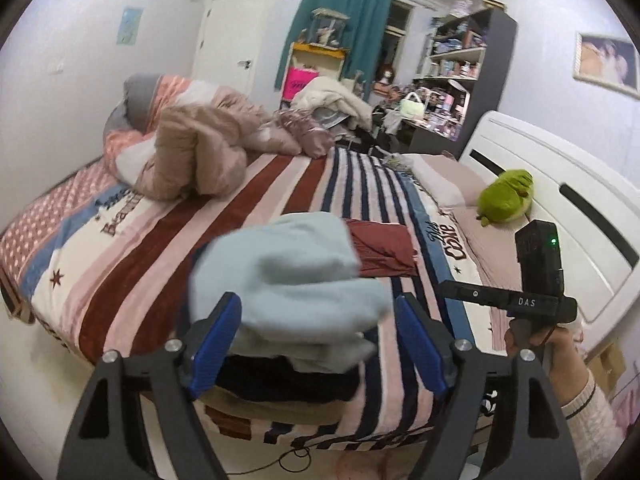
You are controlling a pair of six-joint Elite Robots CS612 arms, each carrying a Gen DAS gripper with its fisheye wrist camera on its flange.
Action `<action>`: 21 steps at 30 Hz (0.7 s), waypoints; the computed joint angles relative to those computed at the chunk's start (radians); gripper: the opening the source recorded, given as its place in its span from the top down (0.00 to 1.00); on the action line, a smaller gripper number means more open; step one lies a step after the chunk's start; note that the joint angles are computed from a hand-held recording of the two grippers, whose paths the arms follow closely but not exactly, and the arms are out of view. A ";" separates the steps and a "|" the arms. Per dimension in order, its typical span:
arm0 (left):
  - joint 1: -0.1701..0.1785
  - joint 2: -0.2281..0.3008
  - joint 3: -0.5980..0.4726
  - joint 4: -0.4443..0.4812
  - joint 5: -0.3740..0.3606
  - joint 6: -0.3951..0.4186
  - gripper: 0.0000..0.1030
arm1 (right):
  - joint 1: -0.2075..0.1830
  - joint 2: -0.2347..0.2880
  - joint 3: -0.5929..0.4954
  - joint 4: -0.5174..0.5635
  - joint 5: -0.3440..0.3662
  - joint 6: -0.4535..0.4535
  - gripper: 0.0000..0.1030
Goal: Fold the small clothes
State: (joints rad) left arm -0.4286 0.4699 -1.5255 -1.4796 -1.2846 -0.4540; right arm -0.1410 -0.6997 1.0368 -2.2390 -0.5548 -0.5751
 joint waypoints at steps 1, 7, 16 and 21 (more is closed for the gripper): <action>-0.016 0.003 0.002 -0.006 0.024 0.007 0.26 | -0.010 -0.014 0.034 -0.047 -0.007 -0.004 0.37; -0.126 0.030 0.038 -0.159 0.190 0.105 0.24 | -0.089 -0.079 0.233 -0.407 -0.075 0.050 0.36; -0.239 0.051 0.128 -0.491 0.383 0.210 0.03 | -0.225 -0.153 0.482 -1.002 -0.192 0.165 0.14; -0.259 0.044 0.164 -0.558 0.384 0.250 0.01 | -0.260 -0.173 0.574 -1.281 -0.236 0.193 0.00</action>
